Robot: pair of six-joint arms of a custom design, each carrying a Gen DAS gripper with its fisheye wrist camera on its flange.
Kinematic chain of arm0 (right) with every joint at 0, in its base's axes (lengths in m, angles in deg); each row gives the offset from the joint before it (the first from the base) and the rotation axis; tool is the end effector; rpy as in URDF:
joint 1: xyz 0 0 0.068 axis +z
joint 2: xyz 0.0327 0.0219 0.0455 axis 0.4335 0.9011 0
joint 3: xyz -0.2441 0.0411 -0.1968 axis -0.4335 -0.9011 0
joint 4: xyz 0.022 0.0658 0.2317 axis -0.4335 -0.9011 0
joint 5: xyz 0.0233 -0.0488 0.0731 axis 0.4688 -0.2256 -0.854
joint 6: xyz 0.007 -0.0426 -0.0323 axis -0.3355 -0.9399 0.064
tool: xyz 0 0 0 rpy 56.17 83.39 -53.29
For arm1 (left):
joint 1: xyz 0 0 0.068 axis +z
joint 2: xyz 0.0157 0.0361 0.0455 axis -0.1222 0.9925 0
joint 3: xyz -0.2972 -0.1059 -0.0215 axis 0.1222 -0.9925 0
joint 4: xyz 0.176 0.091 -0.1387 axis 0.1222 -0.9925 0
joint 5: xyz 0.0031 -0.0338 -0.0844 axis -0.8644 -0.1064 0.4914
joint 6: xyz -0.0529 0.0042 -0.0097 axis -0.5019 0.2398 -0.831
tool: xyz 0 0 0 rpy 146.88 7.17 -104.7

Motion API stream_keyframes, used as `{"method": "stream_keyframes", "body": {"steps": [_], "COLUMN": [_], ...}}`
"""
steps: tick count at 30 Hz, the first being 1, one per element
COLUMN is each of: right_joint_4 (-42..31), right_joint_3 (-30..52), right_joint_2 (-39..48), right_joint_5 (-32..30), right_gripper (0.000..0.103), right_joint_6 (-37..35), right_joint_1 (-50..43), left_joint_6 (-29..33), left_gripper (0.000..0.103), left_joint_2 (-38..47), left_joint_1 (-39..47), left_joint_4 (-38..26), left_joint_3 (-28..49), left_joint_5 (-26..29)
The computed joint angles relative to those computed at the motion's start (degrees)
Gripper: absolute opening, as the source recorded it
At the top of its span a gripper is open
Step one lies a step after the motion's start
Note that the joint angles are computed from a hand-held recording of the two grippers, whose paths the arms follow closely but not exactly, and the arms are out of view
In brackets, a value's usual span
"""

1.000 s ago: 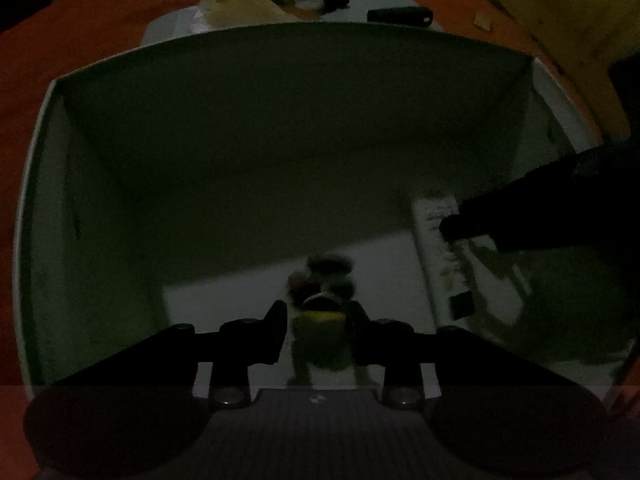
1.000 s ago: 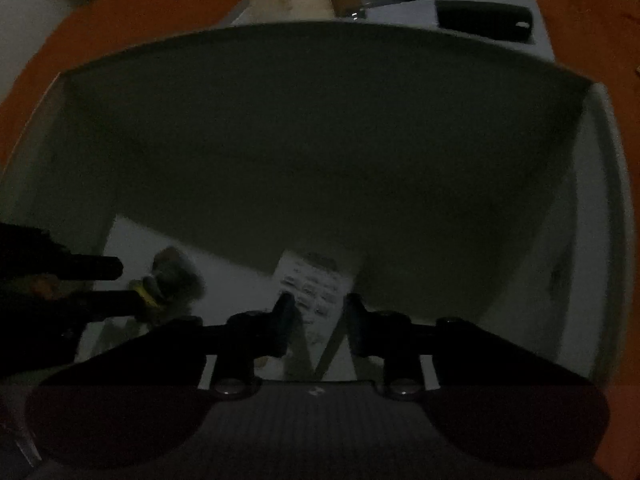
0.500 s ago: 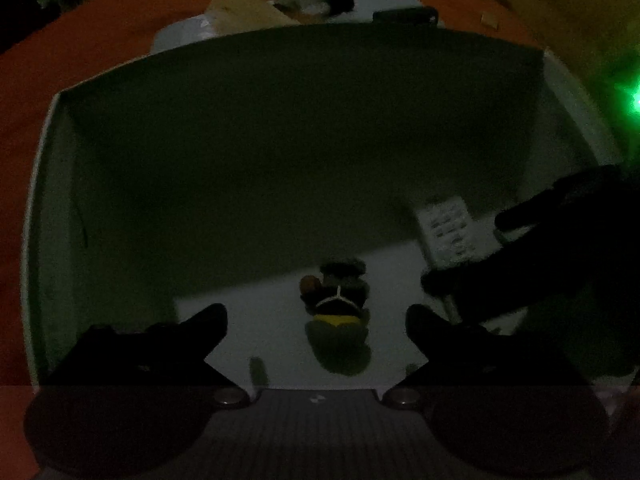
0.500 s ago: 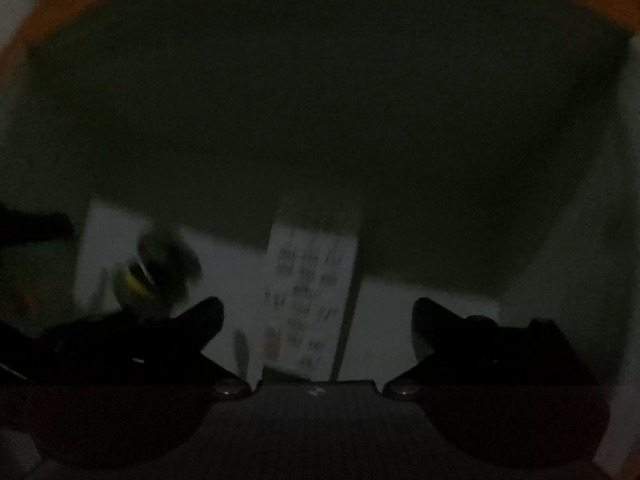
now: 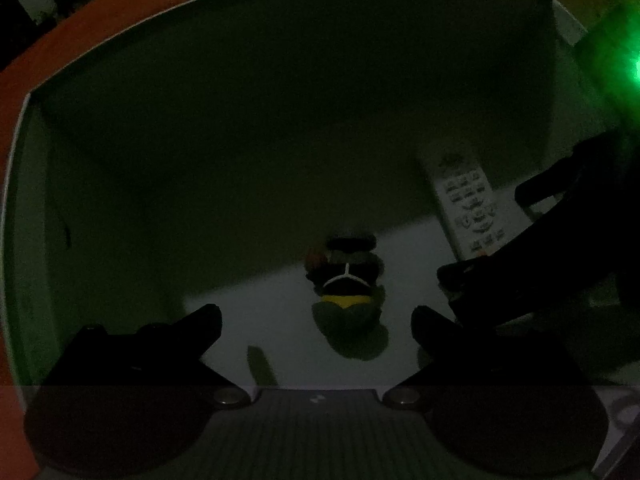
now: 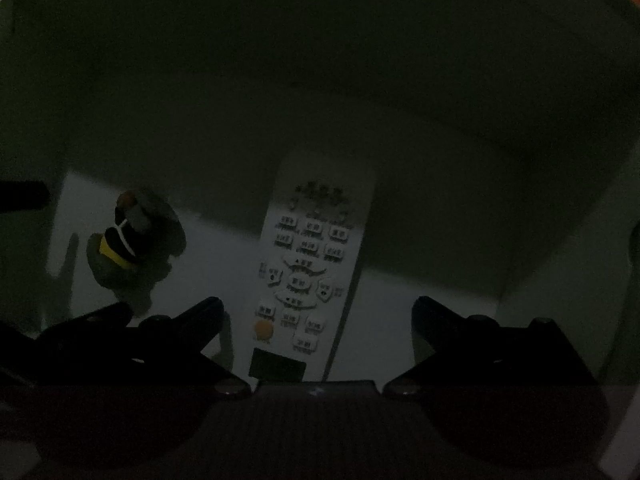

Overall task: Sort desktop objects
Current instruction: 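Lower the figurine into the white box with the left tool while the right tool lowers the remote, then open both tools and raise them out of the white box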

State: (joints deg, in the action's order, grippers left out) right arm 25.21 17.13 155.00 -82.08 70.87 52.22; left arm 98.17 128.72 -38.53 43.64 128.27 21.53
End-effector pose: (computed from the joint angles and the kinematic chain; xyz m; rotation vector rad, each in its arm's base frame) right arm 0.2962 0.1473 0.1180 0.4898 2.9676 0.1159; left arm 0.3453 -0.2147 0.1206 1.3447 2.5746 -0.1294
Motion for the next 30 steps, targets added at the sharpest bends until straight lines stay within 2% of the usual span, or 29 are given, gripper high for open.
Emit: {"method": "stream_keyframes", "body": {"steps": [22, 25, 30], "right_joint_4": [8.17, 8.16, 11.97], "right_joint_3": [-8.08, -7.85, -10.32], "right_joint_2": [-3.56, -3.97, -5.01], "right_joint_5": [1.40, 1.36, 1.71], "right_gripper": [0.103, 0.103, 0.102], "right_joint_6": [5.66, 5.29, 5.48], "right_joint_1": [1.42, 0.60, -0.48], "left_joint_6": [-0.17, -0.06, -0.74], "left_gripper": [0.103, 0.103, 0.102], "left_joint_2": [-2.04, -0.54, 2.41], "left_joint_1": [3.31, 4.72, 6.12], "left_joint_4": [4.35, 3.74, -1.34], "left_joint_3": [-2.91, -0.34, 5.71], "left_joint_5": [6.12, 8.43, 11.84]}}
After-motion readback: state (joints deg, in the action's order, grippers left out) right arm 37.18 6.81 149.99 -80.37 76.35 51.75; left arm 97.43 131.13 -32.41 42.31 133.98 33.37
